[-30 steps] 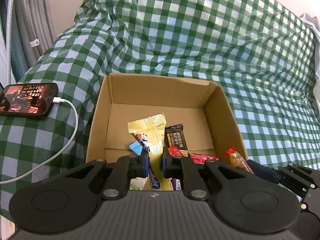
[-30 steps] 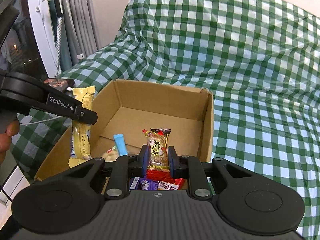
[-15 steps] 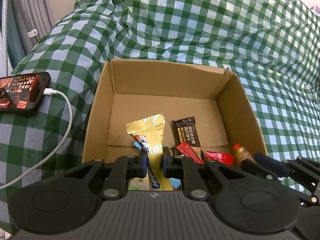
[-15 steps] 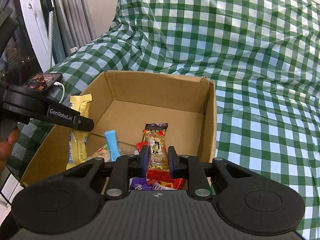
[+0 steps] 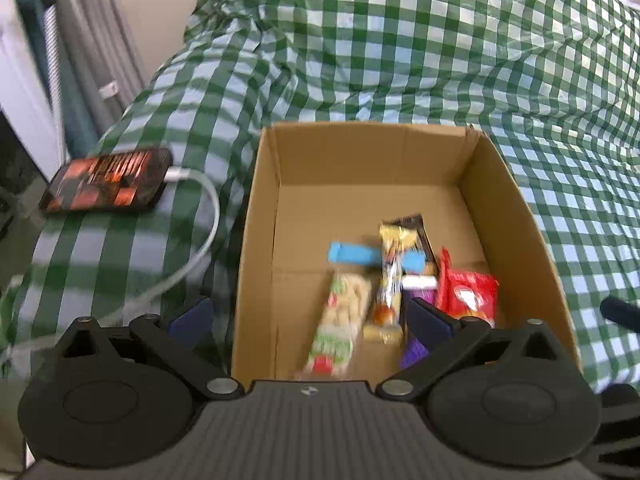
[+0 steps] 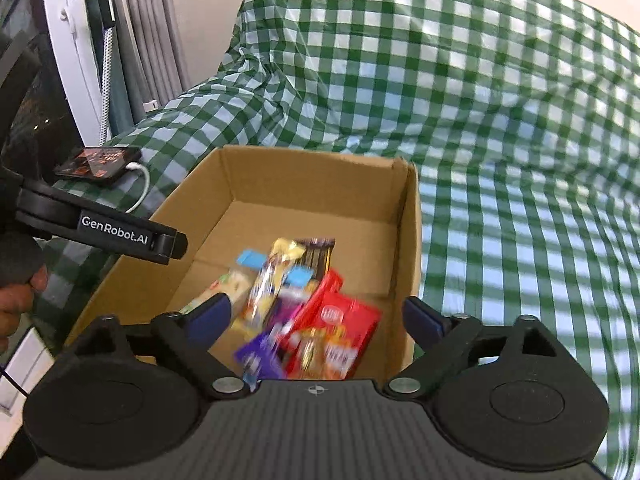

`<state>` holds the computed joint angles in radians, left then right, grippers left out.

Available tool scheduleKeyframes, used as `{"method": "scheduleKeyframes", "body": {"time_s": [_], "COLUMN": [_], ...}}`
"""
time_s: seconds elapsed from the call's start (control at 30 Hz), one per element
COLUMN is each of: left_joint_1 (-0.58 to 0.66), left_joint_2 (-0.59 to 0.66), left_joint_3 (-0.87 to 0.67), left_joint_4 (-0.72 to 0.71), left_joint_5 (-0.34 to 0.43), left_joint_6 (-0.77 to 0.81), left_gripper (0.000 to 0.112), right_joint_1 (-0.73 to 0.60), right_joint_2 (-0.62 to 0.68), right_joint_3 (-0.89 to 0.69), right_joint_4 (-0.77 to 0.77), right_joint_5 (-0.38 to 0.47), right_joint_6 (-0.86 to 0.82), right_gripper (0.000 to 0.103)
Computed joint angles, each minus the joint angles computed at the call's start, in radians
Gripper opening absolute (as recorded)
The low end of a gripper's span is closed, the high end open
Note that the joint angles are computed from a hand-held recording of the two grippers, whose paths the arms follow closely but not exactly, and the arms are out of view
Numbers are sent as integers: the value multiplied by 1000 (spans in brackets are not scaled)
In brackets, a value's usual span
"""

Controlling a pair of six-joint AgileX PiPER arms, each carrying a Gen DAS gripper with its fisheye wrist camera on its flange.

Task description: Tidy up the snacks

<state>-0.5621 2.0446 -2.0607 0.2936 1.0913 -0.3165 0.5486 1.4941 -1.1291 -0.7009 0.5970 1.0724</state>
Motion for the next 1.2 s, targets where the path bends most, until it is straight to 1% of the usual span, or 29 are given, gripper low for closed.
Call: {"method": "scheduleKeyframes", "body": {"time_s": [0.1, 0.17, 0.3, 0.43, 0.53, 0.6, 0.73, 0.9, 1.1, 1.2], "left_joint_1": [-10, -33, -75, -119, -149, -178, -233, -224, -262, -257], "left_joint_2": [-126, -196, -312, -396, -428, -444, -469, -502, -510, -509], "left_joint_3": [180, 272, 426, 534, 566, 584, 617, 648, 676, 672], "left_joint_4": [-20, 2, 27, 60, 83, 124, 213, 168, 264, 257], "left_joint_5": [-45, -59, -83, -92, -86, -80, -61, -84, -59, -52], "left_joint_6": [-33, -61, -105, -164, -197, -223, -285, -284, -376, -373], "left_gripper": [103, 103, 103, 103, 103, 103, 103, 103, 103, 103], "right_joint_1": [89, 156, 267, 369, 417, 444, 488, 531, 558, 562], "right_joint_2": [-53, -81, -127, -160, -180, -191, -210, -234, -250, -252], "right_joint_3": [49, 74, 110, 135, 147, 156, 170, 188, 199, 201], "right_joint_4": [-50, -87, -141, -206, -213, -224, -247, -274, -294, -300], "right_joint_5": [73, 137, 234, 332, 390, 420, 458, 487, 507, 511], "right_joint_6": [113, 197, 309, 391, 425, 445, 469, 502, 527, 535], "right_gripper": [97, 98, 100, 101, 101, 101, 101, 102, 102, 102]}}
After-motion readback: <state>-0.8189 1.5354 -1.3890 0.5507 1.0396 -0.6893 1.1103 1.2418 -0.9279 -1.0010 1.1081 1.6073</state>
